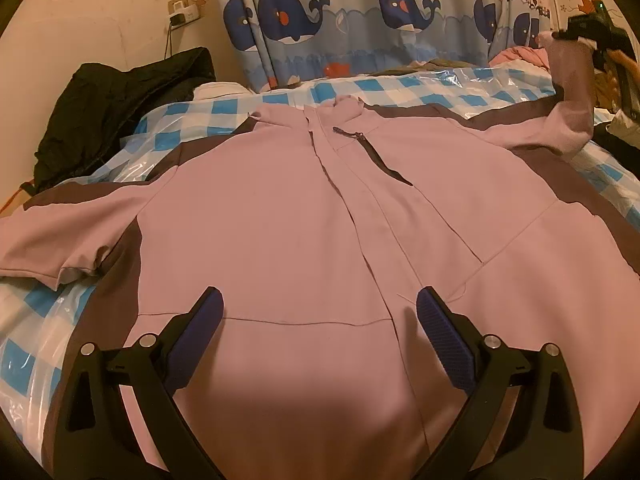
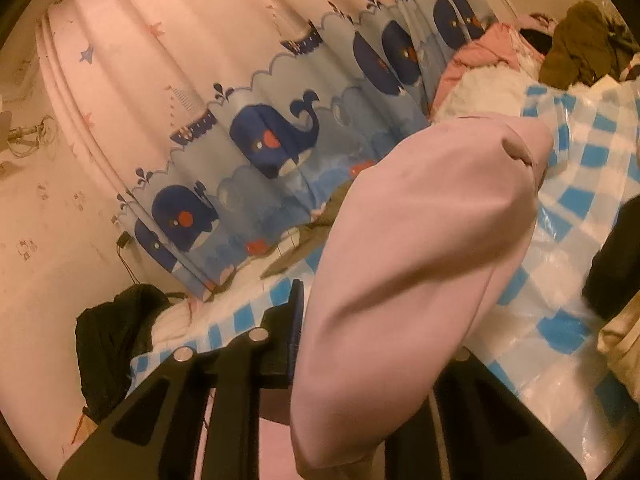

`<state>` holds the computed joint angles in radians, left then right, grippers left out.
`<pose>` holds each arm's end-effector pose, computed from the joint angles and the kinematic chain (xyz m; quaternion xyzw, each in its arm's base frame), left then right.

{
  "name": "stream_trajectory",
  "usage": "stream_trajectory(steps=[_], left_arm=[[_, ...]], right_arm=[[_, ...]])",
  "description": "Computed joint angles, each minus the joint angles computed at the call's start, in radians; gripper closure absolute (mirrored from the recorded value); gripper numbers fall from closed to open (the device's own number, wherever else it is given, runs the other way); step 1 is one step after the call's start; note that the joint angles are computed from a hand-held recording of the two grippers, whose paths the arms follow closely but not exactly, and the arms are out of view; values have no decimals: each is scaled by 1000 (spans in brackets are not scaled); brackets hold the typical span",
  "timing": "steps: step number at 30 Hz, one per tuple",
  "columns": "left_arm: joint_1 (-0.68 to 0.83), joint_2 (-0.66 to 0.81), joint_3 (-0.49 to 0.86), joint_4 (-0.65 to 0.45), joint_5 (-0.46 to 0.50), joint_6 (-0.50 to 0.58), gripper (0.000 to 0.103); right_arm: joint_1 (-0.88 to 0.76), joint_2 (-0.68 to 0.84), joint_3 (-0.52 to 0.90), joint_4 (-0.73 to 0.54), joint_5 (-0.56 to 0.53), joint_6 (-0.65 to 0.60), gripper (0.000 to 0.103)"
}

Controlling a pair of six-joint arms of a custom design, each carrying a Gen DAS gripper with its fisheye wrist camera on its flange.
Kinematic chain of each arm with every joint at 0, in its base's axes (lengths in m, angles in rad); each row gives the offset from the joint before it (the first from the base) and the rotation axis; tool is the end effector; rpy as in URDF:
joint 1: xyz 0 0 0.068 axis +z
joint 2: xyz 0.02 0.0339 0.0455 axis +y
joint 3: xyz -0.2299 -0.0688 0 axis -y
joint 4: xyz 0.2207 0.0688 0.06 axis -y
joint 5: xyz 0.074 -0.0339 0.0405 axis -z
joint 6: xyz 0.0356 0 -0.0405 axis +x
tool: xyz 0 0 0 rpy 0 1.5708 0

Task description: Fold large clothes

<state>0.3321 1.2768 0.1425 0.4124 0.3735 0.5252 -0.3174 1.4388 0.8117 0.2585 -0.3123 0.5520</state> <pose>0.1758 0.0469 0.0881 0.1624 0.8839 0.0143 0.4384 0.2925 -0.0846 0.2216 0.2633 0.7760 0.1928 0.5398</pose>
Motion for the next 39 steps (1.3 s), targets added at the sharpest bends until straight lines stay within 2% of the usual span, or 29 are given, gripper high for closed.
stream_trajectory(steps=[8,12,15,19,22,26,34,39], left_arm=[[15,29,23,-10,25,-9,9],[35,36,39,-32,48,-9,9],[55,35,54,-61,70,-11,9],[144,-40,102,-214,154,21,9],[241,-88,126,-290,222,81,9],[367,-45,203,-389,302,159,9],[531,62,336,-511,405,233,9],[571,96,394,-541,434,227,9]], right_arm=[[121,-102,55,-46,19,24,90],[260,-124,106,-87,115,-24,90],[391,-110,188,-166,252,-116,90],[523,-51,298,-227,365,-177,90],[613,5,373,-247,428,-201,90],[703,85,459,-262,485,-222,90],[870,284,640,-286,590,-259,90],[938,411,732,-282,619,-257,90]])
